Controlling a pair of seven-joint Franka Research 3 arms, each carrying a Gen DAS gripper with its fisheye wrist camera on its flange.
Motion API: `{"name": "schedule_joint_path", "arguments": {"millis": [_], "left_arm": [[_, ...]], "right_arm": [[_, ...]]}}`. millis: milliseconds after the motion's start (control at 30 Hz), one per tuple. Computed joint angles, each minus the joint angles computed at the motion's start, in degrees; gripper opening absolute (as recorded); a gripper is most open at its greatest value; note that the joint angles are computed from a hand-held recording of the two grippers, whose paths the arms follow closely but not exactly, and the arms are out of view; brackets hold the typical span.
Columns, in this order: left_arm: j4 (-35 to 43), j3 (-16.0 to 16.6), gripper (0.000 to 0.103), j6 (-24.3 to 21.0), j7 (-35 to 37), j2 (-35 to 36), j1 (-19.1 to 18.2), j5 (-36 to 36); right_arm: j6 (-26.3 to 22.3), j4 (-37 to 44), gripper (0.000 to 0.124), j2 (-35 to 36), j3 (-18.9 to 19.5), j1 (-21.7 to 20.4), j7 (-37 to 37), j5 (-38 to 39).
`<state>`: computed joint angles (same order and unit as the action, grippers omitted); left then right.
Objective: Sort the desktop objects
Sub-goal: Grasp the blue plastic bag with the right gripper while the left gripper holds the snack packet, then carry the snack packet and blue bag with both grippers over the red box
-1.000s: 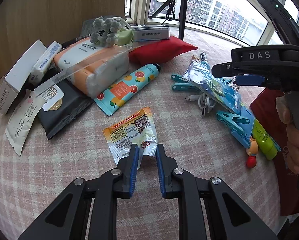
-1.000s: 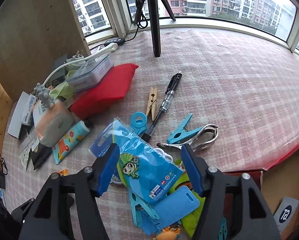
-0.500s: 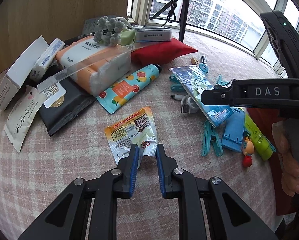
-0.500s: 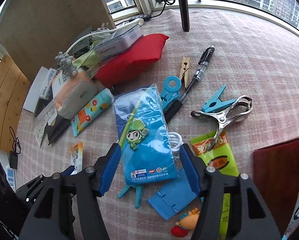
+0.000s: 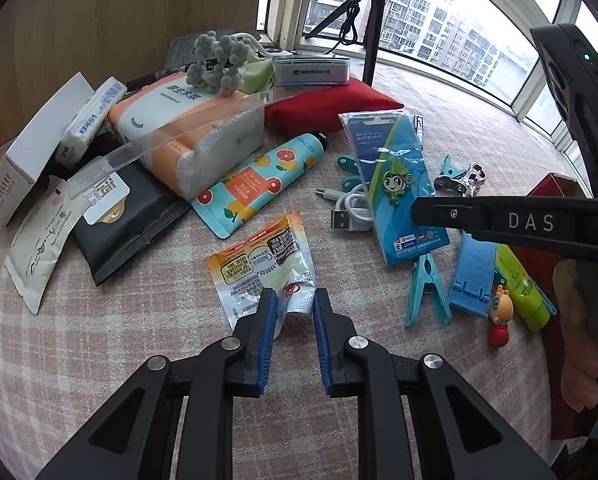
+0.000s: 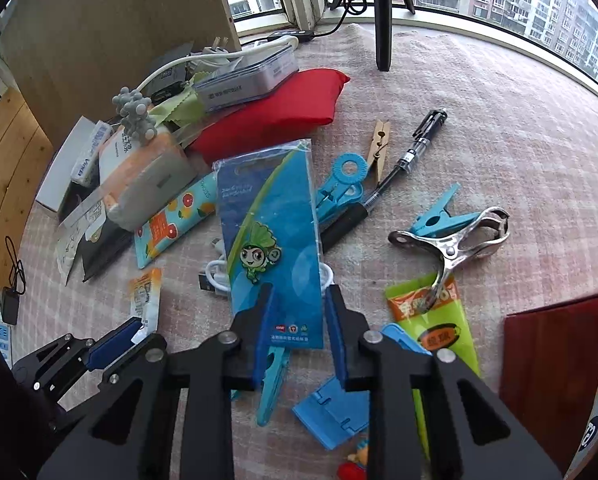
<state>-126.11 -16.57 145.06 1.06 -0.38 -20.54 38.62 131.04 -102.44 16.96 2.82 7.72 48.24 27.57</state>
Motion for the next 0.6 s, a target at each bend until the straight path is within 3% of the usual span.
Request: {"name": "schedule_joint_path", "arguments": {"millis": [300, 600], "left_arm": [[1.15, 0.17, 0.014, -0.14, -2.72, 0.98, -0.05, 2.84], [-0.03, -0.32, 0.009, -0.68, -4.23, -2.01, -0.20, 3.83]], "right_arm": [[-2.87, -0.55, 0.004, -1.71, 0.47, -2.05, -3.76, 7.60], [-1.59, -4.39, 0.002, -5.69, 0.00, -1.59, -6.00, 10.38]]}}
